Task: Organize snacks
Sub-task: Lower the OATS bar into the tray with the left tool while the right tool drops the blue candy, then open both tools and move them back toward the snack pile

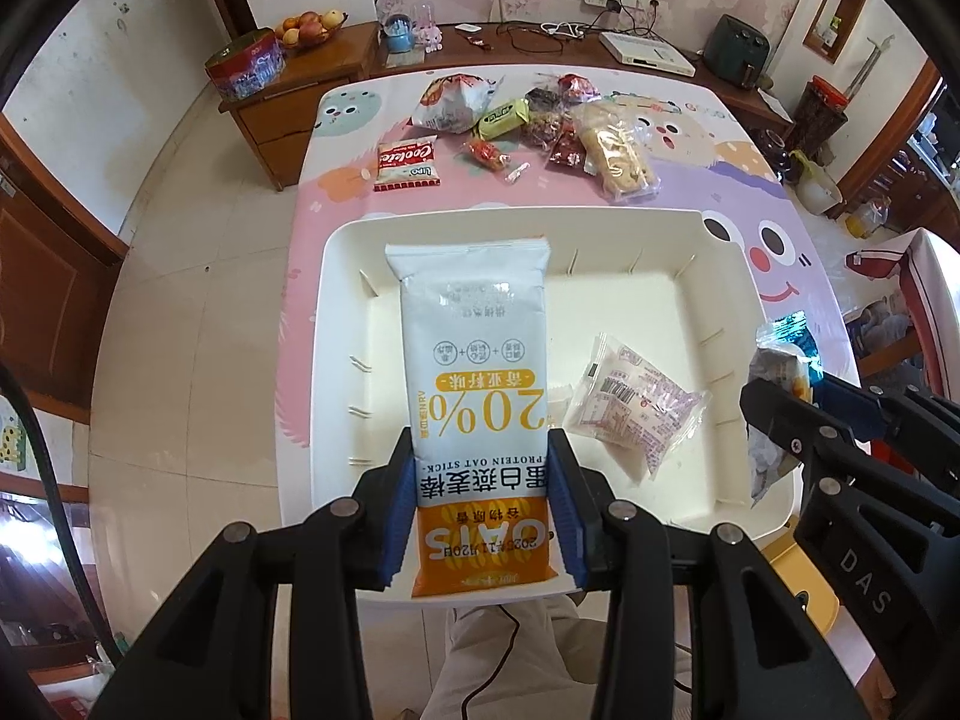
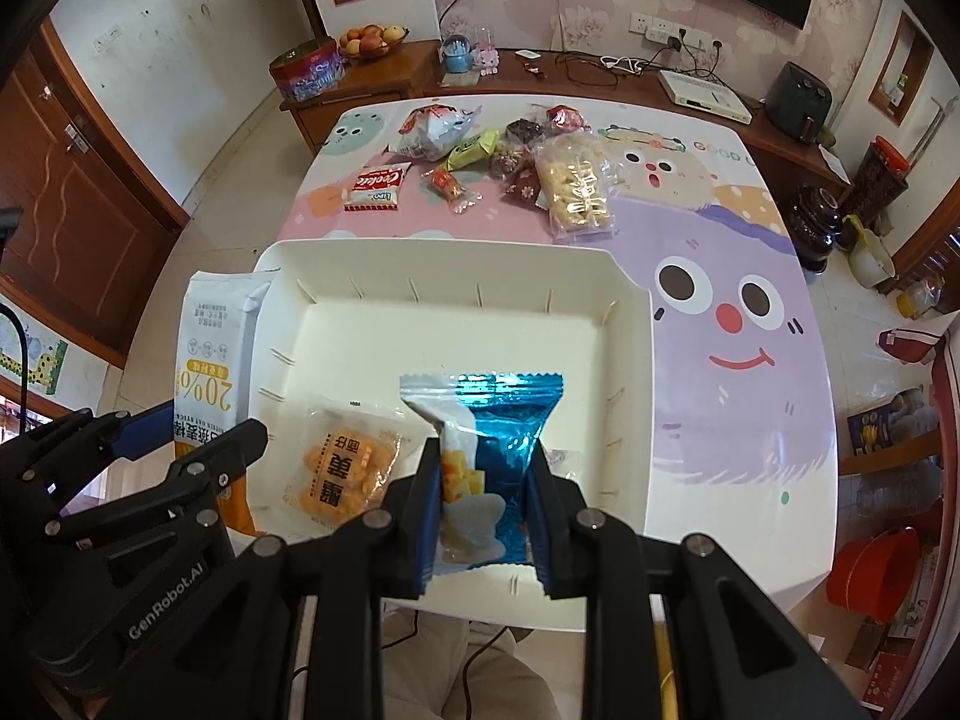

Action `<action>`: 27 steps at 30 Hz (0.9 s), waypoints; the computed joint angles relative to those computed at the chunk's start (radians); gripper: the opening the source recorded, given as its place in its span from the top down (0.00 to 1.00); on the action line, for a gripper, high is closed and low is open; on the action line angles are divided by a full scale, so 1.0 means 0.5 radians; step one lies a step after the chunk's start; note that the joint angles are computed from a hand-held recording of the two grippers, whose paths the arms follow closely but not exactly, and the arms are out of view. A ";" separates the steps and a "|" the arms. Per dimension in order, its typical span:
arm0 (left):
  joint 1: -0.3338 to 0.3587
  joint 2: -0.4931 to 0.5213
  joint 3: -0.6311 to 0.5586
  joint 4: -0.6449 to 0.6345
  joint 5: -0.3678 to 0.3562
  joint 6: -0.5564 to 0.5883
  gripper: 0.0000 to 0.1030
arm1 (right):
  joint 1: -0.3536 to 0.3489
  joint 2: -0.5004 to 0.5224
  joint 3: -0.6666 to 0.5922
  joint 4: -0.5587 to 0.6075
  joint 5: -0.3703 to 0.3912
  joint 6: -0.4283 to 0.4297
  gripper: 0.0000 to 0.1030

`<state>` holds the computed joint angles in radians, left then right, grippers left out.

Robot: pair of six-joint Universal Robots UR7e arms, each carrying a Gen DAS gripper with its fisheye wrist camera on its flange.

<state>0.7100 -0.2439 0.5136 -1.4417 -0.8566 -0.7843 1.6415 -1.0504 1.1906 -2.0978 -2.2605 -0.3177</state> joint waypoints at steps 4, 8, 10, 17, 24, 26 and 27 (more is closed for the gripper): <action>0.009 0.016 -0.029 0.017 -0.017 0.016 0.61 | 0.002 0.020 -0.022 0.030 -0.025 0.019 0.75; 0.013 0.001 0.006 -0.045 -0.033 0.031 0.19 | 0.003 0.033 -0.037 0.043 -0.045 0.041 0.75; 0.018 -0.017 0.035 -0.095 -0.047 0.044 0.19 | 0.001 0.041 -0.051 0.069 -0.062 0.069 0.72; 0.025 -0.007 0.001 -0.061 -0.057 0.033 0.18 | 0.000 0.054 -0.071 0.093 -0.061 0.093 0.71; 0.017 0.006 -0.037 -0.013 -0.005 0.013 0.18 | 0.006 0.066 -0.083 0.086 -0.051 0.077 0.71; 0.016 0.025 -0.075 0.027 0.005 0.006 0.18 | 0.006 0.068 -0.087 0.086 -0.050 0.075 0.71; 0.016 0.032 -0.090 0.044 0.009 0.004 0.18 | 0.006 0.069 -0.089 0.087 -0.048 0.075 0.71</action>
